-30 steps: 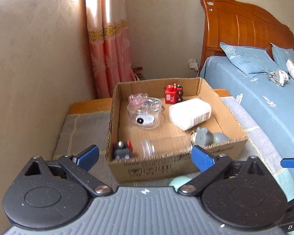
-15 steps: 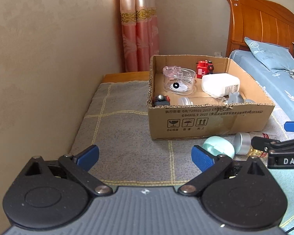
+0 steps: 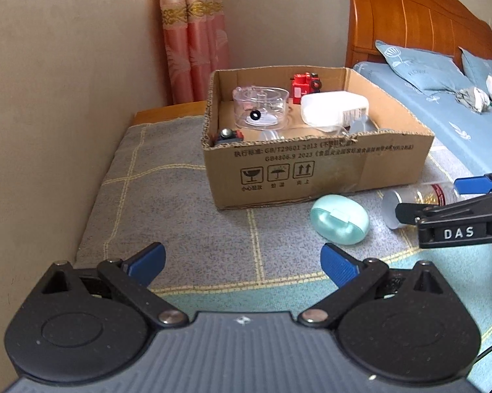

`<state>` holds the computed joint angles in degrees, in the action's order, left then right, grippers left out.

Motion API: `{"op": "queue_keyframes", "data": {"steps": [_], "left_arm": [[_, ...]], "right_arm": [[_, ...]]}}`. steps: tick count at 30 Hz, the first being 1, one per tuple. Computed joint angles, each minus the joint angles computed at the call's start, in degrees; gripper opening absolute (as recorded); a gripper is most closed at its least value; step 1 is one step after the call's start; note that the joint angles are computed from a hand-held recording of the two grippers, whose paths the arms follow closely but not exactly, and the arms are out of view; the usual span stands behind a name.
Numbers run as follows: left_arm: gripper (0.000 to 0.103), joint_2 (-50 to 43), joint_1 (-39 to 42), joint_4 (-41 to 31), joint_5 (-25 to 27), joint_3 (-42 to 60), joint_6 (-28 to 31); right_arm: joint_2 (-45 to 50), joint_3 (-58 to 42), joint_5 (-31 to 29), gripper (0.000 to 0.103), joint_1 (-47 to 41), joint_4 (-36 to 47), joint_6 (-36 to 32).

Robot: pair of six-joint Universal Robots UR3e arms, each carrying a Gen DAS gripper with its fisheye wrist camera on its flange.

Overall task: Organize rigid objects
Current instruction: 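Move the left tool to the mint-green case while the right tool approaches the capsule jar, then close the left tool on the mint-green case while the right tool grasps the capsule jar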

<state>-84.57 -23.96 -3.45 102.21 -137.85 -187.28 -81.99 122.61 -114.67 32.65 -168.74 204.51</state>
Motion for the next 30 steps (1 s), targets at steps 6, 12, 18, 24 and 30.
{"op": "queue_keyframes", "data": {"steps": [6,12,18,24,30], "left_arm": [[0.100,-8.16,-2.55,1.81,-0.23,4.35,3.01],[0.100,-14.36,-1.73,2.41,-6.13,7.74,8.43],[0.101,-16.55,2.14,1.28,-14.44,10.15,12.37],[0.095,-18.74,2.79,1.23,-17.81,12.68,14.08],[0.074,-19.39,2.70,0.81,-19.60,14.62,15.91]], "right_arm": [[-3.72,6.24,2.39,0.103,-3.45,0.76,-0.02],[-5.67,10.84,6.31,0.103,-6.48,-2.52,-2.29],[-5.85,12.68,7.38,0.103,-7.34,-5.78,-4.92],[-5.82,14.32,7.83,0.103,-7.68,-8.75,-6.21],[-5.70,14.90,8.14,0.103,-7.91,-9.96,-6.80]]}}
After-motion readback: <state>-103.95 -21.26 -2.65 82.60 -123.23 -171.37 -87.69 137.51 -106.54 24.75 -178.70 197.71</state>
